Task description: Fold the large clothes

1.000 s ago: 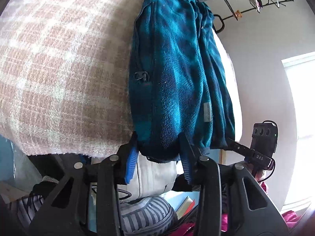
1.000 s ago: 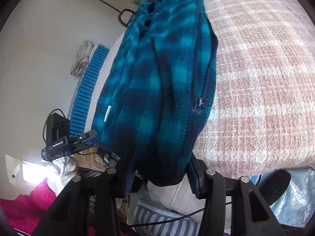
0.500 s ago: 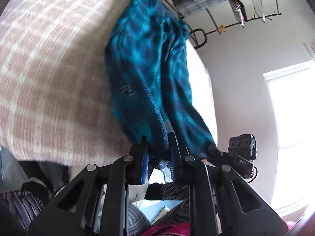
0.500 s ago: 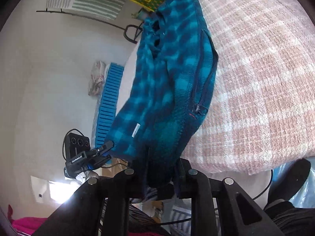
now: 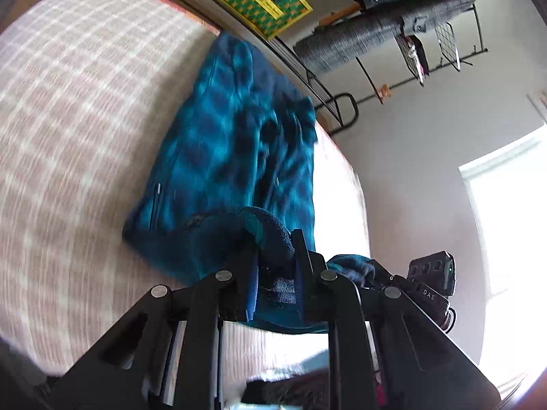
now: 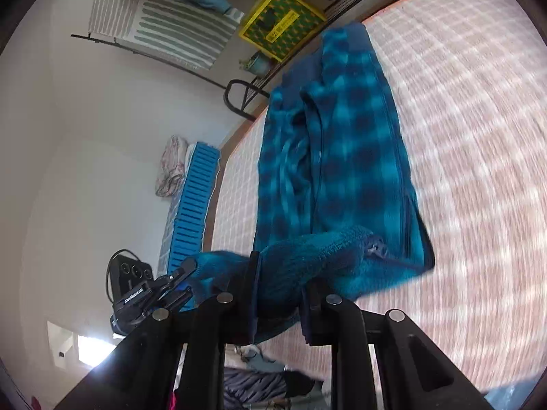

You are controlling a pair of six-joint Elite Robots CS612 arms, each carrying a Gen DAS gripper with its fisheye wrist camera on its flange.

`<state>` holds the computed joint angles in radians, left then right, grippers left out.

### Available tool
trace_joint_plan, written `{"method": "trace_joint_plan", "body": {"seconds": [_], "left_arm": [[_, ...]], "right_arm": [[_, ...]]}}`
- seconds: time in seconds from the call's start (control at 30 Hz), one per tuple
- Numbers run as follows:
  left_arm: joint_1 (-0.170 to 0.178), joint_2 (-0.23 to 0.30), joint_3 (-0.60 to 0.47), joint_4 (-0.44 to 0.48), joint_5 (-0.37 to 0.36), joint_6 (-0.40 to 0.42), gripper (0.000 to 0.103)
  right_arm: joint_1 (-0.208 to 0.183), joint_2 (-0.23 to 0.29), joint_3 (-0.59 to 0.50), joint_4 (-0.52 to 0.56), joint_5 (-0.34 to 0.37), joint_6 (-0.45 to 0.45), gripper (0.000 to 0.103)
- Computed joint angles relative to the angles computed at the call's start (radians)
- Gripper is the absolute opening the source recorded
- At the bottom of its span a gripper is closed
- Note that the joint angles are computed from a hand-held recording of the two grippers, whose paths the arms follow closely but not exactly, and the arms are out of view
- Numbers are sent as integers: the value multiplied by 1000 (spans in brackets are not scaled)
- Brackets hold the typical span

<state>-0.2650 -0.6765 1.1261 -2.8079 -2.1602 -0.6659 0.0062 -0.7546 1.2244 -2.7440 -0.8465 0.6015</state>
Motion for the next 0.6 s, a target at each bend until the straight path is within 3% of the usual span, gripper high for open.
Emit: {"method": "trace_joint_plan", "body": {"seconds": [0.3, 0.53, 0.6], "left_arm": [[-3, 152, -250, 156, 82, -40, 15], [-5, 221, -360, 265, 99, -33, 16], [-5, 231, -385, 300, 96, -21, 21]], "right_arm": [[1, 144, -226, 149, -78, 33, 18], [4, 194, -302, 227, -93, 3, 18], [6, 198, -314, 239, -99, -12, 21]]}}
